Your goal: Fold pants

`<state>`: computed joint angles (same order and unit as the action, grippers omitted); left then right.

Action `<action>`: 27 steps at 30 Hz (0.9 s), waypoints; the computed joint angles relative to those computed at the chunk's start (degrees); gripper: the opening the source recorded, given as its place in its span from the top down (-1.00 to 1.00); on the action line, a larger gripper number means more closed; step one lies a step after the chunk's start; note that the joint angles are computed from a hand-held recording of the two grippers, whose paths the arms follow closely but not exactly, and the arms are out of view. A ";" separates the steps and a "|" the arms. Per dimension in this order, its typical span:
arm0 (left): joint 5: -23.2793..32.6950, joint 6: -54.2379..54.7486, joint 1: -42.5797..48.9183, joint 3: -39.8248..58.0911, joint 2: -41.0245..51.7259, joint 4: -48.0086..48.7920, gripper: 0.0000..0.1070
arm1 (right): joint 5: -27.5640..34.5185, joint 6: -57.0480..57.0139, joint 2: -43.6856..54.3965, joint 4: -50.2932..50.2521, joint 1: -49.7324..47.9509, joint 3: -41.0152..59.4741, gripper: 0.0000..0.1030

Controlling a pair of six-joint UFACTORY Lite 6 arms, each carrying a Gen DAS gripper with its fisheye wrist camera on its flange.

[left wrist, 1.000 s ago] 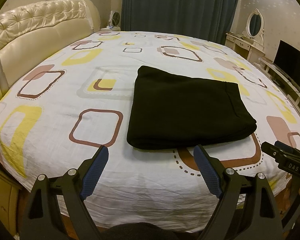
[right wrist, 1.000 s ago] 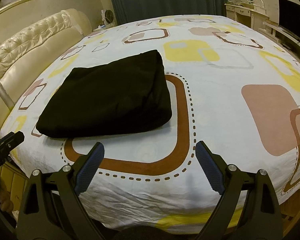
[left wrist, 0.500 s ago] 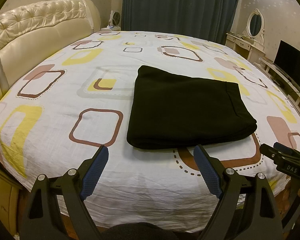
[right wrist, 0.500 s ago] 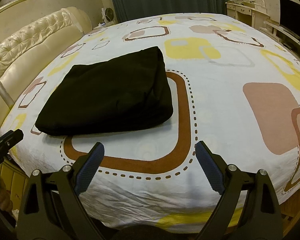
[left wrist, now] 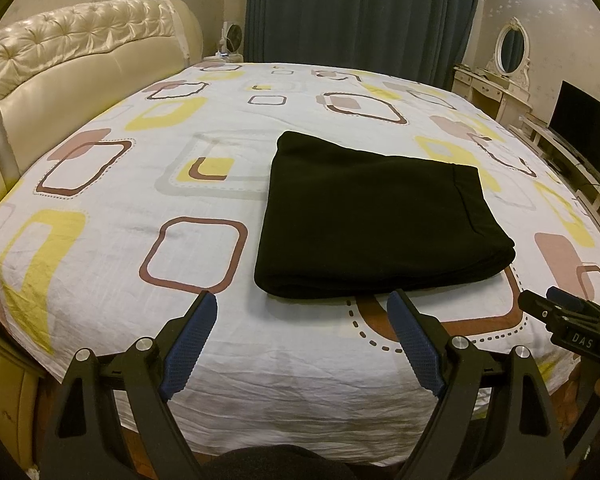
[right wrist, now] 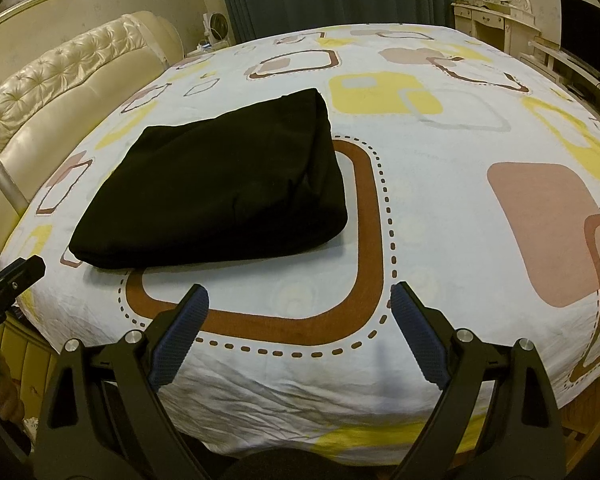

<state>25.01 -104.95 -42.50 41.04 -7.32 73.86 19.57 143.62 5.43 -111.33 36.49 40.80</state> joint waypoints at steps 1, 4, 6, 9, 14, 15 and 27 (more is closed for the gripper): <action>0.16 -0.11 -0.08 -0.03 0.02 0.07 -0.61 | -0.15 0.09 -0.01 -0.24 -0.17 0.02 -0.79; 0.24 -0.32 -0.16 -0.07 0.02 0.19 -0.61 | -0.28 0.12 0.17 -0.35 -0.23 0.06 -0.79; 0.21 -0.44 -0.13 -0.06 0.07 0.31 -0.61 | -0.30 0.17 0.13 -0.42 -0.21 -0.02 -0.79; 0.31 -0.60 -0.08 -0.07 0.06 0.50 -0.61 | -0.27 0.19 0.12 -0.36 -0.10 -0.07 -0.79; 1.48 -0.98 -0.79 -0.02 0.01 0.58 -0.61 | -0.54 0.32 0.18 -0.64 -0.39 -0.01 -0.79; 1.65 -0.88 -0.91 0.06 0.06 0.41 -0.61 | -0.51 0.18 0.22 -0.50 -0.37 -0.01 -0.79; 1.97 1.07 -1.16 1.22 1.08 -2.26 -0.61 | -0.91 0.46 0.57 -1.09 -0.65 0.11 -0.79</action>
